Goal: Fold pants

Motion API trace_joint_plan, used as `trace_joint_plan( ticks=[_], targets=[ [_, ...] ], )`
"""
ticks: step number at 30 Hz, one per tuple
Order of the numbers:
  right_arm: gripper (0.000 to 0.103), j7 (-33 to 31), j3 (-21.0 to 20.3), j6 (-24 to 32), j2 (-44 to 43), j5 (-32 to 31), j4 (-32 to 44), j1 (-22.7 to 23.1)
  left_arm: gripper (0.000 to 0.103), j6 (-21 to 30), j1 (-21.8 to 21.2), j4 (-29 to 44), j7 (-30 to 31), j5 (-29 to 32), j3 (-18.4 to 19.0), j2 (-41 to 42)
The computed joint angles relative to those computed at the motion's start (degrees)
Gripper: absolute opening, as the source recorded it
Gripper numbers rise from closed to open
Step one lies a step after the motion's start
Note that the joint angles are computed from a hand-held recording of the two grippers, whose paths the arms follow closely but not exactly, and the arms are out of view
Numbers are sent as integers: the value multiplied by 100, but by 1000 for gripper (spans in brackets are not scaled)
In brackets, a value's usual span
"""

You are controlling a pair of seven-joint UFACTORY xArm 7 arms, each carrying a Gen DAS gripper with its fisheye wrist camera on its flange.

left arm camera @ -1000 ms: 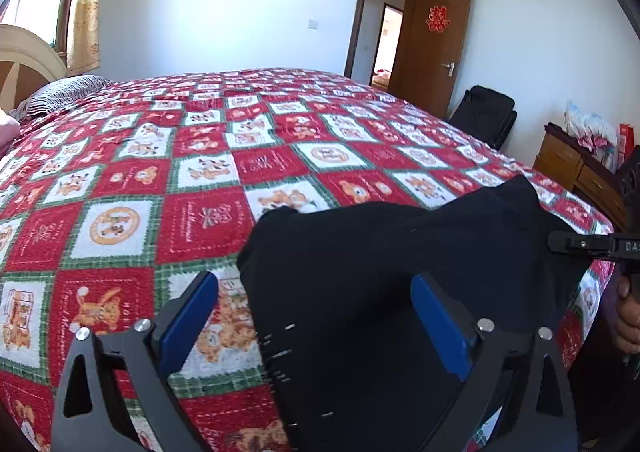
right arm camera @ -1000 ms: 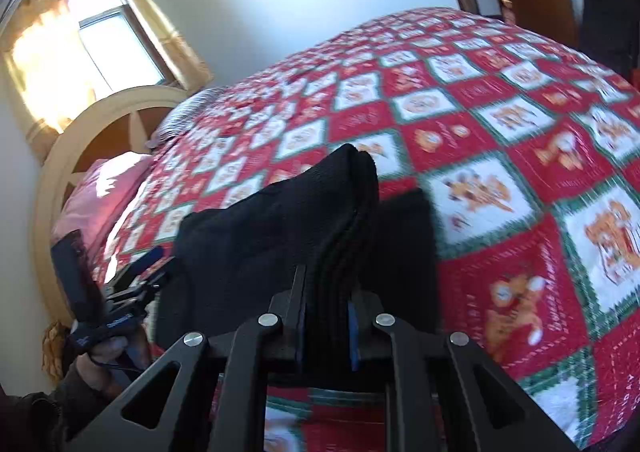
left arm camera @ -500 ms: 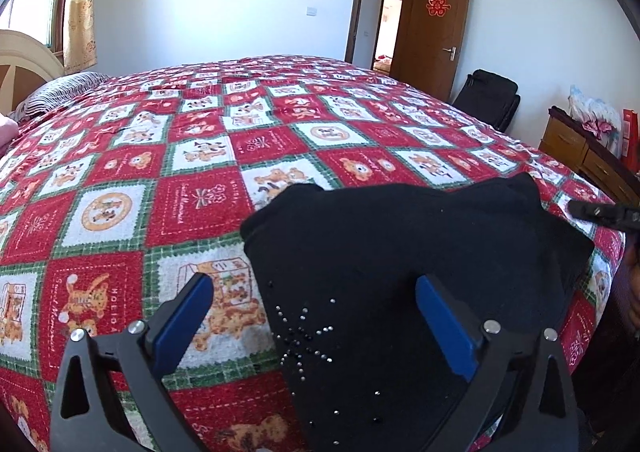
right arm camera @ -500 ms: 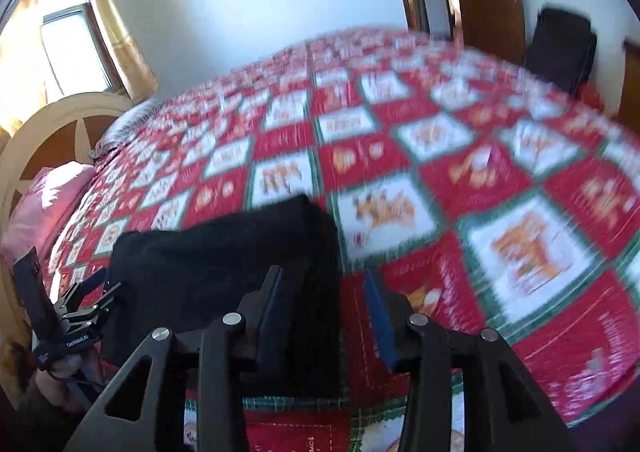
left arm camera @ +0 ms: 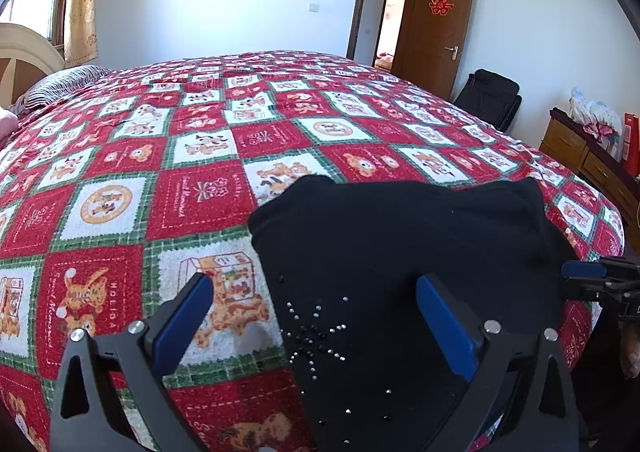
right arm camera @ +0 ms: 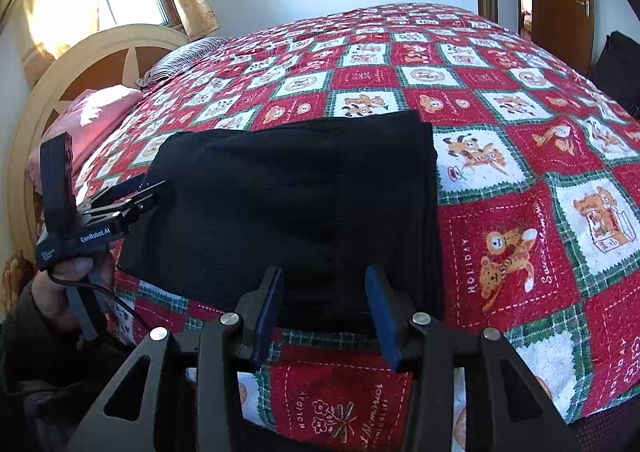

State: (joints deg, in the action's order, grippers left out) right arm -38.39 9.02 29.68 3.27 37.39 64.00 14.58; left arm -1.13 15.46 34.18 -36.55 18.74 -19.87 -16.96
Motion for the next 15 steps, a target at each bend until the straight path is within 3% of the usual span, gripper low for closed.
trace_joint_plan(
  ticks=[4, 10, 15],
  targets=[
    [45, 124, 33, -114, -87, -203, 27, 85, 103, 124, 44, -20, -44, 77, -50, -139],
    [51, -539, 139, -482, 102, 554, 490, 229, 103, 215, 13, -28, -65, 158, -44, -210],
    [53, 464, 157, -330, 1000, -296, 1466, 225, 103, 232, -37, -28, -99, 221, 10, -209]
  ],
)
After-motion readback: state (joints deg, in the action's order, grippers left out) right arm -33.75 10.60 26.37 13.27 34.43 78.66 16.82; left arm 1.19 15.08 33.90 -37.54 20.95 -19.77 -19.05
